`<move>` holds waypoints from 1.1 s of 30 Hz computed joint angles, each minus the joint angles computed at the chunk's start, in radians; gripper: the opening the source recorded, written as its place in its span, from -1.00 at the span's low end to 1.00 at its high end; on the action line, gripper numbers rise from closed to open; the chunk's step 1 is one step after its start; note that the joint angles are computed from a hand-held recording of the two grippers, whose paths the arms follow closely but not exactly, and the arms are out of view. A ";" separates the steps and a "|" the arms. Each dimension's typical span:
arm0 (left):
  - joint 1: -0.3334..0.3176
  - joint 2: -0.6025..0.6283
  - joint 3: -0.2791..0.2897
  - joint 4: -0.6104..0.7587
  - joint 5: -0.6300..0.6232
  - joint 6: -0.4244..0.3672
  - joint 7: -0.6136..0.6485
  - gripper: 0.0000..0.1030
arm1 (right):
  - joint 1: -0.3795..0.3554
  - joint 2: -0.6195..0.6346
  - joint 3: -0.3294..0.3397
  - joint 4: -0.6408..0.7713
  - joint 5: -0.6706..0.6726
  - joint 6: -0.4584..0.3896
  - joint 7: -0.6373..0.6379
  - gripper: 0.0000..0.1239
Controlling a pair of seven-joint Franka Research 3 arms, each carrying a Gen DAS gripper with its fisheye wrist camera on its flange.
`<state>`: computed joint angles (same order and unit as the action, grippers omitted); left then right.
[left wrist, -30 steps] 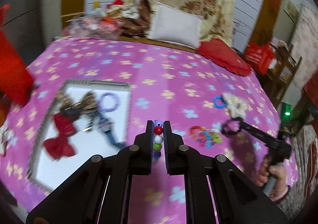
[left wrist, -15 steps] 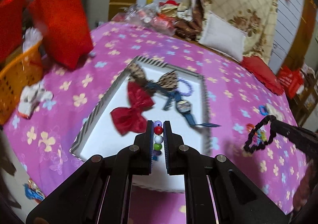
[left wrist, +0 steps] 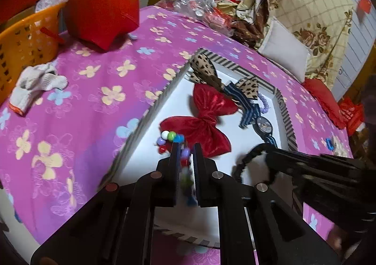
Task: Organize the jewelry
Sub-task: 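Carry the bead bracelet into the tray with left while right carries the hair tie there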
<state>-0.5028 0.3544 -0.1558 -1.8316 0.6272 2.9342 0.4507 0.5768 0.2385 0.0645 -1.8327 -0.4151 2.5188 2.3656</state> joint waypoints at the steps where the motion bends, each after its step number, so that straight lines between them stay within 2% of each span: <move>1: 0.007 0.004 -0.011 0.002 -0.009 0.007 0.018 -0.78 | 0.002 0.005 -0.002 0.006 -0.007 -0.012 -0.003 -0.83; 2: -0.001 0.004 -0.005 0.005 0.001 0.012 0.017 -0.74 | 0.002 0.008 -0.002 0.008 -0.009 -0.022 -0.010 -0.79; 4: -0.045 -0.003 0.043 0.007 0.072 0.037 -0.035 -0.33 | 0.006 -0.010 -0.005 -0.010 -0.031 -0.018 -0.002 -0.38; 6: -0.088 -0.011 0.093 0.008 0.162 0.057 -0.109 -0.14 | 0.014 -0.040 -0.014 -0.040 -0.088 -0.002 0.046 -0.24; 7: -0.112 -0.019 0.122 0.008 0.223 0.063 -0.161 -0.08 | 0.014 -0.059 -0.015 -0.056 -0.119 -0.001 0.068 -0.24; 9: -0.109 -0.024 0.125 0.006 0.282 0.070 -0.211 -0.05 | 0.003 -0.100 -0.012 -0.091 -0.174 -0.002 0.109 -0.24; 12: -0.046 -0.018 0.062 -0.003 0.230 0.080 -0.178 -0.04 | -0.015 -0.134 -0.001 -0.110 -0.295 -0.064 0.211 -0.24; 14: 0.000 -0.015 0.017 -0.018 0.151 0.093 -0.130 -0.04 | -0.046 -0.141 0.009 -0.117 -0.283 -0.080 0.230 -0.36; 15: 0.019 -0.014 0.000 -0.027 0.112 0.106 -0.108 -0.05 | -0.064 -0.140 0.013 -0.120 -0.246 -0.068 0.219 -0.50; 17: 0.044 -0.014 -0.026 -0.042 0.040 0.123 -0.065 -0.05 | -0.087 -0.132 0.019 -0.116 -0.198 -0.042 0.197 -0.55; 19: 0.045 -0.015 -0.027 -0.050 -0.003 0.129 -0.039 -0.05 | -0.097 -0.113 0.022 -0.097 -0.171 -0.020 0.173 -0.55; 21: 0.034 -0.016 -0.015 -0.053 -0.024 0.134 -0.025 -0.05 | -0.105 -0.069 0.028 -0.049 -0.089 -0.021 0.101 -0.55; 24: 0.034 -0.016 -0.020 -0.056 -0.059 0.140 0.008 -0.05 | -0.091 0.008 0.019 0.034 -0.022 -0.080 0.037 -0.55; 26: 0.034 -0.015 -0.024 -0.055 -0.081 0.136 0.032 -0.04 | -0.061 0.048 -0.001 0.082 -0.029 -0.155 0.043 -0.55; 29: 0.021 -0.015 -0.012 -0.057 -0.094 0.132 0.044 -0.04 | -0.027 0.075 -0.014 0.116 -0.036 -0.203 0.051 -0.54; 31: 0.017 -0.016 -0.007 -0.058 -0.101 0.136 0.046 -0.04 | -0.025 0.081 -0.005 0.117 -0.002 -0.196 0.018 -0.53; 33: 0.013 -0.013 -0.001 -0.055 -0.106 0.138 0.048 -0.04 | -0.030 0.065 0.006 0.088 0.051 -0.151 -0.011 -0.52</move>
